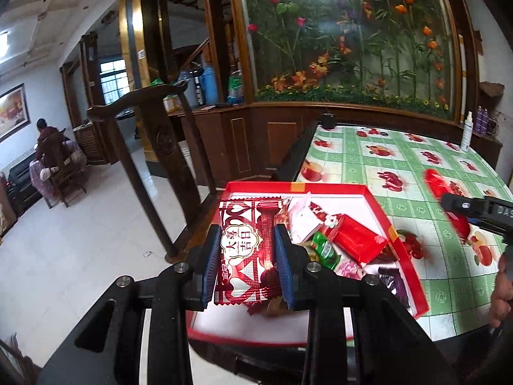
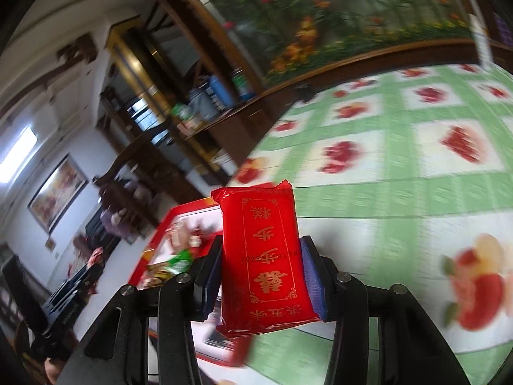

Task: Organize snacks
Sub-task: 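Lower both packets into the tray and open both tools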

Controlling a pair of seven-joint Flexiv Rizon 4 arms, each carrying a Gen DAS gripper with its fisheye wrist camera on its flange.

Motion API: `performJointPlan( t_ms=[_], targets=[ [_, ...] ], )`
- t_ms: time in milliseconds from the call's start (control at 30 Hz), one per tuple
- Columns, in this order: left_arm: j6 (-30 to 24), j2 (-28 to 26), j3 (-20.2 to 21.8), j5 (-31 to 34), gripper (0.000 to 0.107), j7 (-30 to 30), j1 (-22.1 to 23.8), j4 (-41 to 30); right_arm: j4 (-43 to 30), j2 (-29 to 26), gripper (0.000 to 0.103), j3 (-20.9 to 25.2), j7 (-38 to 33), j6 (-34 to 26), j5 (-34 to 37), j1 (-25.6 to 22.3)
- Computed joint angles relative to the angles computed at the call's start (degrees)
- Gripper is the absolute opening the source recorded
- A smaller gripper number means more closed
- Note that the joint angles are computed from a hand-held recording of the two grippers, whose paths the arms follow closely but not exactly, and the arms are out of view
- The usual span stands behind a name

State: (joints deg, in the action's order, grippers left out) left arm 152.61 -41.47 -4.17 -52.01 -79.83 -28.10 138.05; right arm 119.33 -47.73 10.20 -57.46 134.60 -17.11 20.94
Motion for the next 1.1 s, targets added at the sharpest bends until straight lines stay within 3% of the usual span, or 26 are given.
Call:
performJointPlan(
  t_ms=[233, 433, 633, 767, 933, 967, 1033, 1067, 1100],
  targets=[
    [-2.7, -1.4, 0.9, 3.2, 0.03, 3.4, 1.8, -3.0, -4.7, -0.3, 0.047, 0.0, -2.2, -5.8, -1.1, 5.3],
    [3.8, -3.3, 2.2, 12.8, 0.03, -0.2, 3.7, -2.5, -6.8, -2.2, 0.047, 0.1, -4.5, -6.7, -0.3, 8.2],
    [9.0, -4.8, 2.0, 20.6, 0.03, -0.3, 6.8, -2.8, -8.5, -3.6, 0.047, 0.5, -4.8, -7.0, -0.3, 8.0],
    [6.0, -4.5, 1.0, 19.2, 0.03, 1.5, 7.9, -4.4, -10.5, -5.0, 0.047, 1.2, -3.3, -8.3, -1.6, 6.6],
    [-3.8, -3.8, 0.3, 8.7, 0.032, 6.8, 5.6, -7.6, -12.2, -6.0, 0.05, 1.2, -2.0, -9.9, -2.1, 6.7],
    [-4.8, -3.9, 0.3, 7.7, 0.035, 6.5, 5.3, -7.8, -12.2, -6.1, 0.05, 1.7, -1.6, -10.2, -2.7, 6.1],
    [-5.9, -3.8, 0.2, 5.9, 0.06, 5.6, 4.4, -7.7, -11.8, -6.5, 0.053, 2.7, -1.0, -9.1, -4.0, 4.6],
    [-5.8, -3.8, 0.2, 4.8, 0.079, 5.1, 3.7, -7.5, -11.3, -6.6, 0.057, 2.9, -0.7, -7.9, -4.1, 4.1],
    [-5.0, -4.2, 0.3, 4.5, 0.083, 4.2, 3.0, -7.3, -10.8, -6.5, 0.061, 2.7, -0.6, -6.6, -3.6, 4.0]
  ],
)
